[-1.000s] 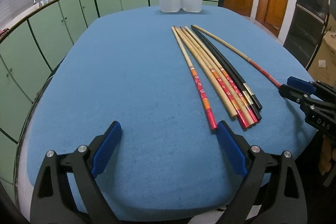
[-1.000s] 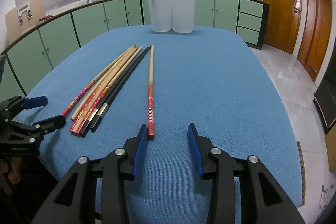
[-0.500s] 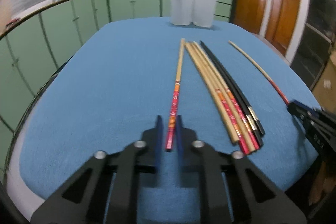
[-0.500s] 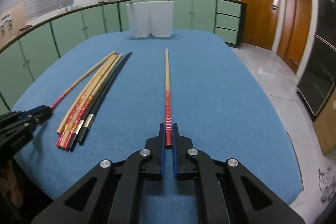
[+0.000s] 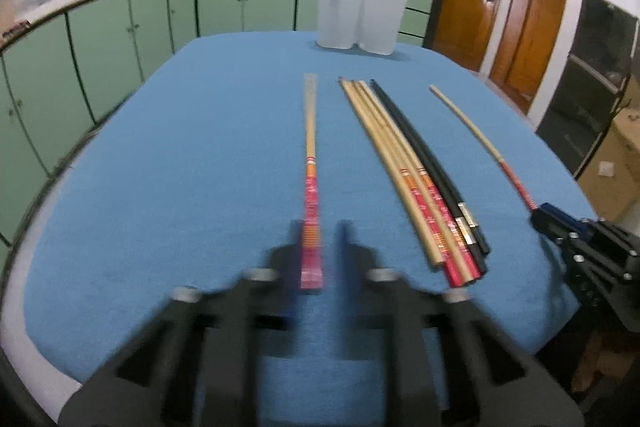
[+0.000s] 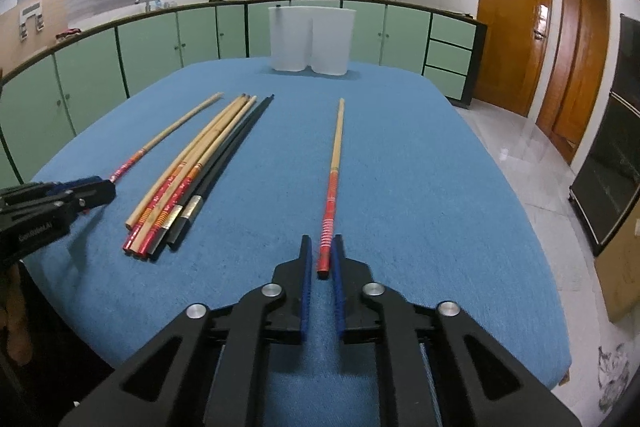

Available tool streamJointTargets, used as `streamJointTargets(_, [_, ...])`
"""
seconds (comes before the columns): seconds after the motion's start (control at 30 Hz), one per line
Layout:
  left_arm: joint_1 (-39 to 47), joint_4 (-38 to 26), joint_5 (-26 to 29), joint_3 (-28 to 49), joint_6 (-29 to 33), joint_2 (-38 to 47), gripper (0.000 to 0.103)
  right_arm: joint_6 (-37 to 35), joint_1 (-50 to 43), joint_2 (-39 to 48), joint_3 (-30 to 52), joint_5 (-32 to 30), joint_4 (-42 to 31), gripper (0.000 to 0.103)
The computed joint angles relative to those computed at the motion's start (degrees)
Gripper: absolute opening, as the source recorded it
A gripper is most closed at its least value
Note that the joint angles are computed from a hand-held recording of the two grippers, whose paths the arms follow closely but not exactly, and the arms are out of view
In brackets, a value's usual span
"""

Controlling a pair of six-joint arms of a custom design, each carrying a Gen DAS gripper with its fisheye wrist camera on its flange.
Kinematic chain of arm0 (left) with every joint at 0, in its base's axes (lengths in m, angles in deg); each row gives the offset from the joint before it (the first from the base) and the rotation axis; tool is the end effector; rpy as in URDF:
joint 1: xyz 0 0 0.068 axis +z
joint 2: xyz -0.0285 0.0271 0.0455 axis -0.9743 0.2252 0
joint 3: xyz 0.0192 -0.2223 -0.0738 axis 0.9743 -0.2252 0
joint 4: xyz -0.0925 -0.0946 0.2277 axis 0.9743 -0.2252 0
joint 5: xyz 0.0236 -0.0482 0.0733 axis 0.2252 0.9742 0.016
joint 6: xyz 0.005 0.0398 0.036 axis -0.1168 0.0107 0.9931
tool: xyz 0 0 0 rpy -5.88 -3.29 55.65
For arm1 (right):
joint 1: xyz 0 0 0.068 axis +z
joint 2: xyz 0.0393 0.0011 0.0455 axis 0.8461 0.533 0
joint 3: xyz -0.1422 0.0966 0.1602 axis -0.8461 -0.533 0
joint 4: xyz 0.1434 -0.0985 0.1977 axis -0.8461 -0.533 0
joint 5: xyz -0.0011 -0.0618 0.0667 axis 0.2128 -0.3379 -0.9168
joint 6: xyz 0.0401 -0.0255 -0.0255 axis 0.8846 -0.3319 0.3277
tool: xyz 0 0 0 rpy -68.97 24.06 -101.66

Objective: Organize utensils

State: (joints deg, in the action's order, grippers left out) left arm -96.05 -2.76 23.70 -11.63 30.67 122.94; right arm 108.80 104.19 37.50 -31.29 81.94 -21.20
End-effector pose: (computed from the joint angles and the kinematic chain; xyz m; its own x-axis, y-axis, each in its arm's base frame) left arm 0.3647 -0.1370 0.1743 -0.5951 0.3678 -0.7145 0.6063 0.7890 -0.0989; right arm 0.2078 0.1804 0.1690 -0.5798 0.2316 -0.7811 0.3852 0.9228 -0.0123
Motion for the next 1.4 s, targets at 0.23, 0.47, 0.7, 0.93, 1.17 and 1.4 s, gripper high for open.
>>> streamJointTargets(0.23, [1.4,-5.1,2.9,1.7,-3.6,-4.7,0.006,3.5,3.7,-3.2,4.9,4.7,-8.7,0.004])
streamJointTargets(0.47, [1.8,-6.7,3.7,3.5,-4.3,-11.1,0.005,2.8,3.7,-6.2,9.2,4.1,-14.0,0.005])
streamJointTargets(0.7, [2.2,-7.1,3.2,3.6,-4.8,-10.5,0.005,4.5,1.0,-6.6,-2.5,-2.1,-1.6,0.021])
streamJointTargets(0.93, [3.0,-7.2,3.7,4.2,-4.9,-10.5,0.005,2.8,-0.6,-4.0,-4.3,-2.8,2.8,0.034])
streamJointTargets(1.17, [3.3,-7.9,3.8,4.8,-4.9,-10.6,0.005,1.4,-1.2,-5.0,-3.7,-3.7,2.0,0.006])
streamJointTargets(1.4, [4.6,-12.9,5.7,9.6,-3.1,-11.6,0.005,4.0,2.7,-12.3,4.5,-0.9,-11.5,0.006])
